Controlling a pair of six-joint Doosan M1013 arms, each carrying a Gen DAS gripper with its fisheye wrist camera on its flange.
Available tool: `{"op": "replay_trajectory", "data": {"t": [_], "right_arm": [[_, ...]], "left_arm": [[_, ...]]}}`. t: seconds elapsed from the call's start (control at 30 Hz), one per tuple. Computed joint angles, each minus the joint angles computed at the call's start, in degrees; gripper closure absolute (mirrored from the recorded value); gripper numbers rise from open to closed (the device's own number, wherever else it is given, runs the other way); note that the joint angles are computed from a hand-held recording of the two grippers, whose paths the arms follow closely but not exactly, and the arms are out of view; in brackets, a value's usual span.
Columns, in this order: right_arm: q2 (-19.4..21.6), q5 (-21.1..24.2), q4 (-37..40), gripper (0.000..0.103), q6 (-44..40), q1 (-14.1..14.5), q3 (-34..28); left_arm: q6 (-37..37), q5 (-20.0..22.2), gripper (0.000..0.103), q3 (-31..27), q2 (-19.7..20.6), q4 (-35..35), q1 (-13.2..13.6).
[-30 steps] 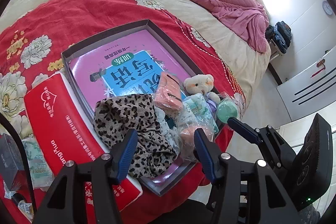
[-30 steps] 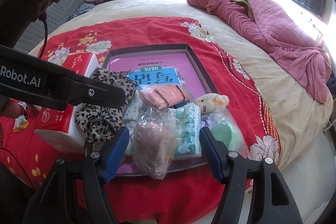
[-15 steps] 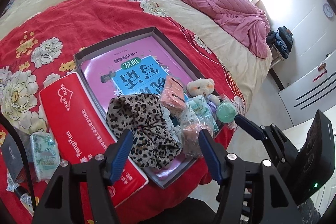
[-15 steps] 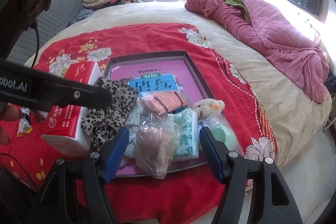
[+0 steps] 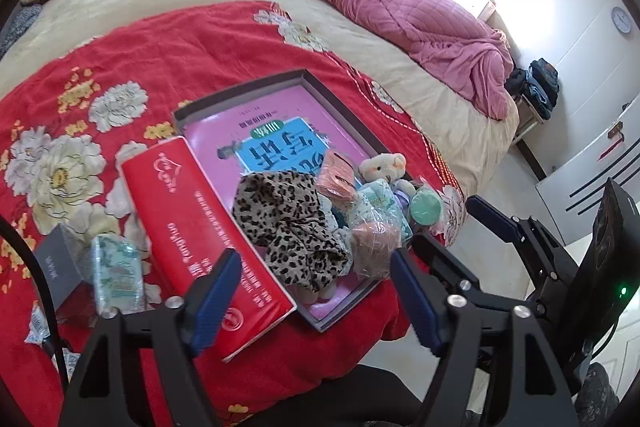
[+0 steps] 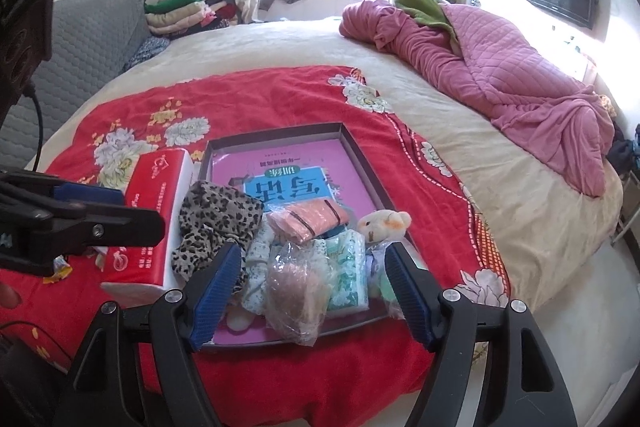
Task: Organize soft objects
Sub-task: 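Withdraw both open tools from the tray back toward the pile, then grasp the black-banded snack packet with the left tool while the right tool grasps the white wipes pack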
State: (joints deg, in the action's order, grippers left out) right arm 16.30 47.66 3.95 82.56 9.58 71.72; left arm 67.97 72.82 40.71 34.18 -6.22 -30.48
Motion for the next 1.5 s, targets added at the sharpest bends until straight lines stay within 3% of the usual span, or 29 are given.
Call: {"op": "replay_trajectory", "data": {"t": [0.33,0.77,1.5], "right_arm": [[-2.19,-3.68,0.81,0.027,1.31,0.52,0.50],[-3.47,-5.37,4.69,0.026,-2.22,3.73,0.18],[-2.38,-1.51,9.38,0.026,-11.26,10.30,-0.63]], "left_arm": [[-2.06,-3.20,0.024,5.15,-4.48,4.52,-0.31],[-6.37,-7.14,0.024,15.39,-11.87,8.89,0.24],[-15.96,-9.52,0.024,29.09,-20.68,13.63,3.36]]}}
